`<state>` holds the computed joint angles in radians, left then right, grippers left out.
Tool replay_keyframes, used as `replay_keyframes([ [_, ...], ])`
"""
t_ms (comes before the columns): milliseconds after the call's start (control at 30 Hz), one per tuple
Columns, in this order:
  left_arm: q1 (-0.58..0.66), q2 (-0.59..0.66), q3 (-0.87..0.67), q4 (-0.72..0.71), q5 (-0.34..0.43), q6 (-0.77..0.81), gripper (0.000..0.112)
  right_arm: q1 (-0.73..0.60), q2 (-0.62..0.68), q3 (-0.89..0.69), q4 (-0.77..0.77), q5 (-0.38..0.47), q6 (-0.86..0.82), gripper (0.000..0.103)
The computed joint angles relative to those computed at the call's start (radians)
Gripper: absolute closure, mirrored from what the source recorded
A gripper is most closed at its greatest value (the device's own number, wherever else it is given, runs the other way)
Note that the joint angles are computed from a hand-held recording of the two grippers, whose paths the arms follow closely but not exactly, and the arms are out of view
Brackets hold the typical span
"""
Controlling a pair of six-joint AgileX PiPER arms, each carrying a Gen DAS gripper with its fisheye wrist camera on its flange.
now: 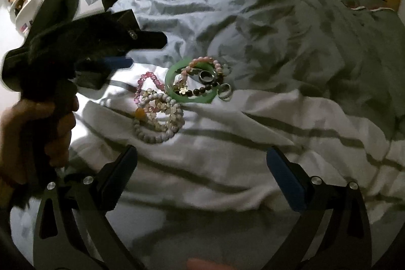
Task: Organize jewelry
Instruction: 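Move the left tool to the pink beaded bracelet and close on it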
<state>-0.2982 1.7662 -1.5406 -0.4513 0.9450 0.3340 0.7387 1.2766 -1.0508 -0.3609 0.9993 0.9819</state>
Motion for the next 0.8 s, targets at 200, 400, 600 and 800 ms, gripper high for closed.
replay_keyframes([
  [200,-0.100,0.088,-0.064,0.303,0.012,-0.139,0.015,-0.045,0.115,-0.013,0.003,-0.082,-0.048,0.003],
  [400,-0.052,0.129,-0.094,0.222,0.041,-0.096,0.015,-0.070,0.140,0.025,0.014,-0.155,-0.071,0.005],
  [600,-0.081,0.151,-0.123,0.290,0.052,-0.133,0.015,-0.088,0.141,0.075,0.045,-0.227,-0.105,0.007],
  [800,-0.082,0.073,-0.002,0.307,-0.043,-0.143,0.043,-0.041,0.113,0.102,-0.088,-0.183,0.042,0.074],
])
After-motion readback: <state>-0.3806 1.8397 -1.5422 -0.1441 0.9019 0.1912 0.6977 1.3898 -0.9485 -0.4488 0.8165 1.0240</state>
